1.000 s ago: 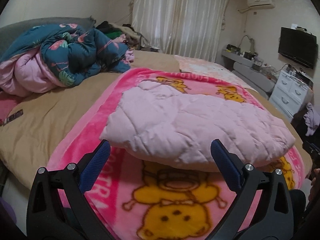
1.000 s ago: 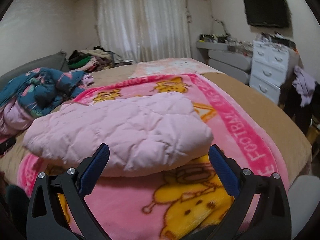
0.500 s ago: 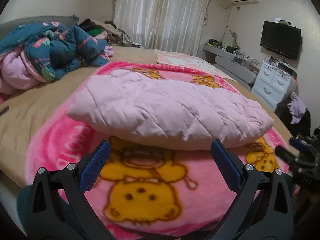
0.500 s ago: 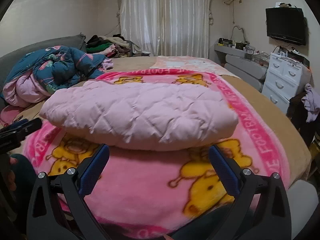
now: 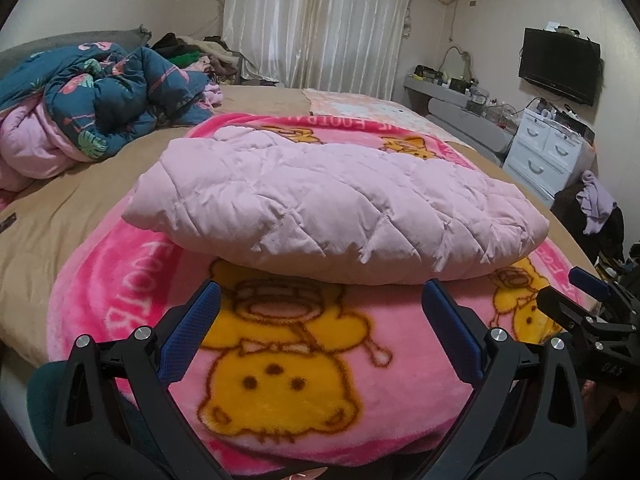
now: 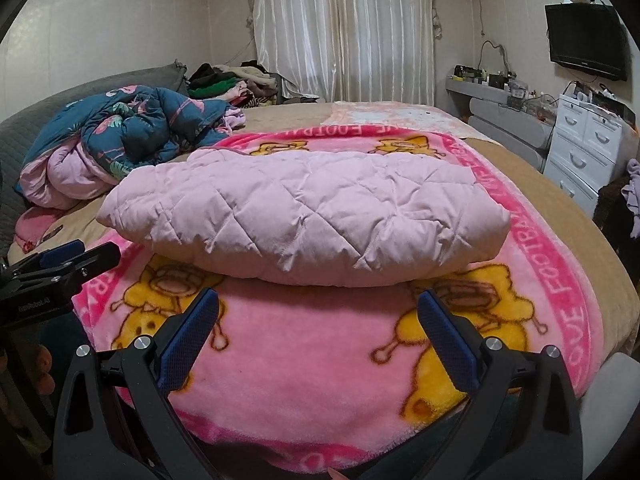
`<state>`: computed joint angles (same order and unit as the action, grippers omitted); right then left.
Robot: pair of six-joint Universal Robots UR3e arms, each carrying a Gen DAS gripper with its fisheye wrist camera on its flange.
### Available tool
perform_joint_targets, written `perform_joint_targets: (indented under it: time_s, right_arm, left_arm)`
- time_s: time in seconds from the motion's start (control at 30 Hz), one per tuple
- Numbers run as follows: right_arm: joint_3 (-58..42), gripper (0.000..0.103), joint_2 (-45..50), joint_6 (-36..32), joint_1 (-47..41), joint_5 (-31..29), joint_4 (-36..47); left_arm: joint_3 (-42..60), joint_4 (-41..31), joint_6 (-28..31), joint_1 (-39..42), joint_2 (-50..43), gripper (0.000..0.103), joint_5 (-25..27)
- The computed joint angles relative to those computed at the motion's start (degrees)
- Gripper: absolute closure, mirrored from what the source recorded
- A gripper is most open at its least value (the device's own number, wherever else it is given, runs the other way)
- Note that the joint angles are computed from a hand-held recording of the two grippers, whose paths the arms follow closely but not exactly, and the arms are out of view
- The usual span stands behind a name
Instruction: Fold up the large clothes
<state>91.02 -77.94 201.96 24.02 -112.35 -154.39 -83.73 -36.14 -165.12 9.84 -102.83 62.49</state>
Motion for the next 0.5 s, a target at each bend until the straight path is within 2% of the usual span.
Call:
perform_joint_targets:
  time_s: [0.5]
  right_arm:
    - [-0.2,0.004,0.0,0.3,-0.1,0.3,0.3]
  left_arm:
    - [0.1,-0.4,0.1,0.0,0.2,0.009,0.6]
